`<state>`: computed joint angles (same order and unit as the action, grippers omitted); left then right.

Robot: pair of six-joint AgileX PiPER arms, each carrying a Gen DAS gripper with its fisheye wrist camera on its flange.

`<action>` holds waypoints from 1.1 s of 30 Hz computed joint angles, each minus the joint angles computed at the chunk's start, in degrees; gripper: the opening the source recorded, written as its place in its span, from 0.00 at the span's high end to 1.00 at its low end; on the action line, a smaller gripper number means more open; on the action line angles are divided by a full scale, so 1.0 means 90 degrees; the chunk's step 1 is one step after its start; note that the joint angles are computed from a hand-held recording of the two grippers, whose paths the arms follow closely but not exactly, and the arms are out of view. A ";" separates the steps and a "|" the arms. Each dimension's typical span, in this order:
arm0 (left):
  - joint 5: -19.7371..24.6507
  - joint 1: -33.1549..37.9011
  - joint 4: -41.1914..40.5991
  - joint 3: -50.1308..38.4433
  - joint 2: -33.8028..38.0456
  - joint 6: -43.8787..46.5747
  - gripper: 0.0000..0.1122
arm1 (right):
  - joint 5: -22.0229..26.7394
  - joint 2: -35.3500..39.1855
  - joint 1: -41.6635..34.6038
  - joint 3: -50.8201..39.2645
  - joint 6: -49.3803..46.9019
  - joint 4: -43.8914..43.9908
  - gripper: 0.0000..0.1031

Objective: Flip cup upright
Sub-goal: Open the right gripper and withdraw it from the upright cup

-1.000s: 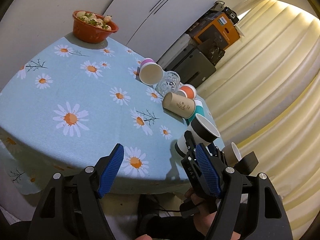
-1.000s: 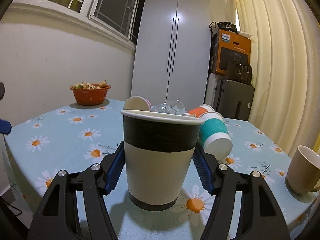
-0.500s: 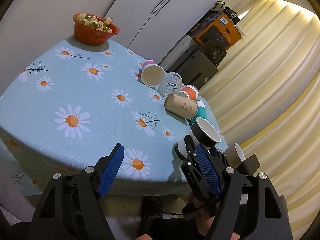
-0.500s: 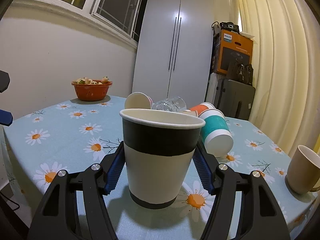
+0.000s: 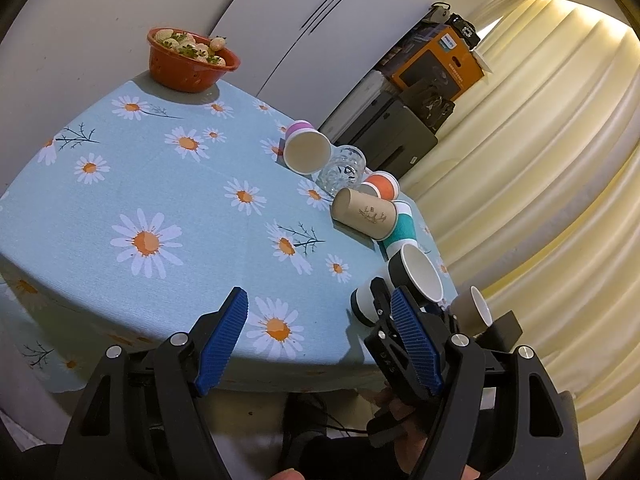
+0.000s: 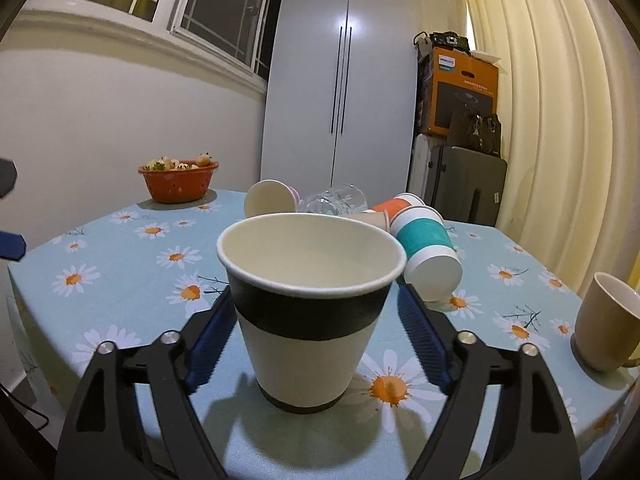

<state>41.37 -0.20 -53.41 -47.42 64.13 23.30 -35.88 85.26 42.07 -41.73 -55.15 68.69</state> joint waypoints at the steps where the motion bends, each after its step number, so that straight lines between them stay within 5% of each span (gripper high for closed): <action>1: -0.0006 0.0000 0.0019 -0.0008 0.0010 -0.0004 0.35 | 0.0027 -0.0076 0.0013 0.0049 0.0011 -0.0005 0.12; 5: 0.0095 0.0168 -0.0085 0.0058 -0.0164 0.0090 0.35 | 0.0336 -0.0461 0.0035 0.0170 0.0084 0.0015 0.05; 15: 0.0083 0.0167 -0.0147 0.0113 -0.0275 0.0218 0.35 | -0.0260 -0.0862 0.0687 0.0199 -0.1189 0.0962 0.05; 24: -0.0338 -0.0329 0.0538 0.0102 -0.0426 -0.0250 0.35 | -0.0546 -0.1369 0.0964 0.0273 -0.1705 0.1496 0.05; 33: -0.0873 -0.1113 0.1735 0.0117 -0.0740 -0.1045 0.35 | -0.0915 -0.2461 0.1383 0.0073 -0.3398 0.3247 0.05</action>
